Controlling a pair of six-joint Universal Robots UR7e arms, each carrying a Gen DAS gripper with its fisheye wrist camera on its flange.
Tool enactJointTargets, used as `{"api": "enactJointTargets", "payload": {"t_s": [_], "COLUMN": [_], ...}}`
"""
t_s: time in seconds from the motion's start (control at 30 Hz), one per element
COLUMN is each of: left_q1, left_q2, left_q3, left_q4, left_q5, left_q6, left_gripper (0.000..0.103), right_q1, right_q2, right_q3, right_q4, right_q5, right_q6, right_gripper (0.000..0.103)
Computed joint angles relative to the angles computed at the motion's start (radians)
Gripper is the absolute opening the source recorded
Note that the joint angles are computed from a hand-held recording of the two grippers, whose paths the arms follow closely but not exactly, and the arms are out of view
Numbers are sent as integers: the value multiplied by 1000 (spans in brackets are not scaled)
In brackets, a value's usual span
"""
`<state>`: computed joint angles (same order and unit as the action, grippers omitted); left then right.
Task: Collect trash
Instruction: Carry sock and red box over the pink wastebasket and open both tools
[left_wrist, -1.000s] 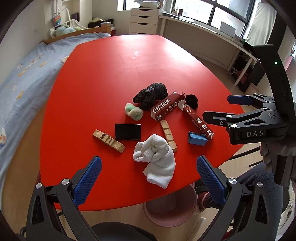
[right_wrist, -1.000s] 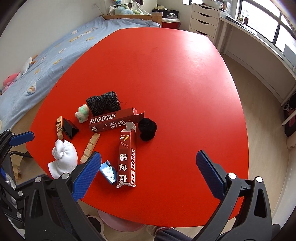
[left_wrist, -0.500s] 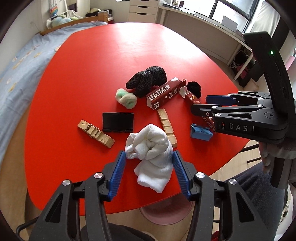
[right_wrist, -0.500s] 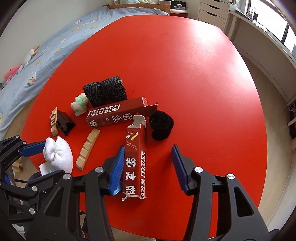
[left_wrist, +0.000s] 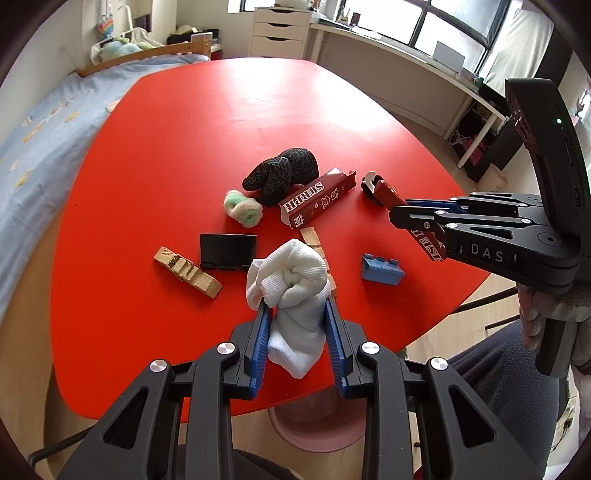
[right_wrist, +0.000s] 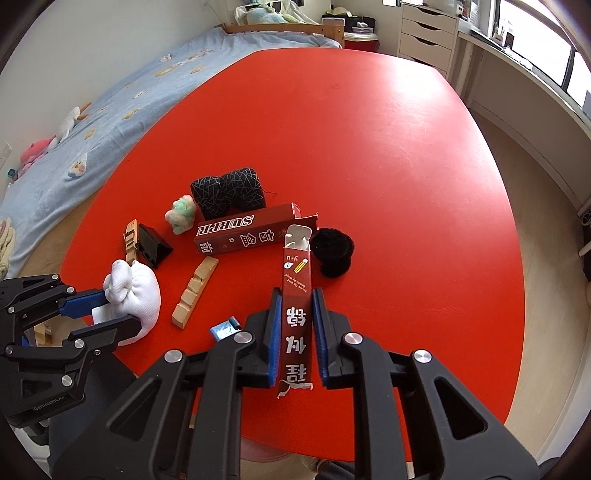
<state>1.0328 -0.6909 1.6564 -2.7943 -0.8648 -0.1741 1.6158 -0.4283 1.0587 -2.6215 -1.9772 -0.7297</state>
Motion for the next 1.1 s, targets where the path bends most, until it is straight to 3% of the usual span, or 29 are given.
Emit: {"api": "enactJointTargets", "payload": {"t_s": [0.63, 1.1], "left_q1": [-85, -115], "left_q2": [-105, -118], "left_q3": [164, 265], "left_q4": [-123, -141], "left_q5": [2, -59], "left_q6": [11, -44], "left_gripper": [28, 28], "right_q1": [4, -37], "right_q2": [-294, -396], "right_q3": [434, 648], "right_q4": [-197, -220], "right_q5": [141, 130], "right_q6": [-40, -36], "right_gripper": [16, 16]}}
